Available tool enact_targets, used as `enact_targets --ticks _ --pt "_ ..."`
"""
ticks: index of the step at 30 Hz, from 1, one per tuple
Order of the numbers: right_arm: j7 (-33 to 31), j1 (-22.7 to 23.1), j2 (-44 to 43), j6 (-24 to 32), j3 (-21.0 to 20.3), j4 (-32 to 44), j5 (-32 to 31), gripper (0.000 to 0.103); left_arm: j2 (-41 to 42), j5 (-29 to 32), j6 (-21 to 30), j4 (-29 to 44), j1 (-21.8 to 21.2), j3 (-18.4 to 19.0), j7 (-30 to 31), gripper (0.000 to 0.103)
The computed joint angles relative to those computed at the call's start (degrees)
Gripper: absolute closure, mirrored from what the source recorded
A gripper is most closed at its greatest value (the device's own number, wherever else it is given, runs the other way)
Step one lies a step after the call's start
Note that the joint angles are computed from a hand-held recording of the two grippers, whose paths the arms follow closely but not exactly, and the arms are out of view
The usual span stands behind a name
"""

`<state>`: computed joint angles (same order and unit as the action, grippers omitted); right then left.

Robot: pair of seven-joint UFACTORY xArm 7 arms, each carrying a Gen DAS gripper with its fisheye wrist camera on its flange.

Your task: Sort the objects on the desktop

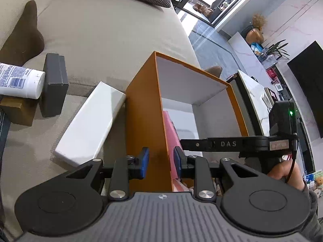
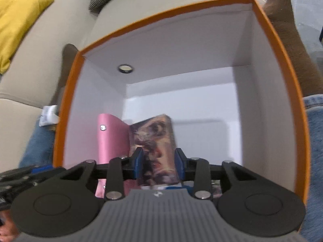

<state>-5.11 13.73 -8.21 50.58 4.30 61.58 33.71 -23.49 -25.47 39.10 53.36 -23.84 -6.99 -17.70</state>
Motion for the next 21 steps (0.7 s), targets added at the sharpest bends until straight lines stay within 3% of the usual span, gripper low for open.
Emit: enact_targets --ticks 10,21 --pt "1.6 -0.1 0.0 0.7 -0.2 -1.9 1.2 0.064 -1.1 -0.4 0.3 -0.8 0.3 0.6 -0.4 0.073" --pt "2.0 0.7 -3.7 -1.5 -0.7 -5.2 2.1 0.071 0.7 -2.1 -0.2 0.0 -0.2 0.9 0.7 0.074"
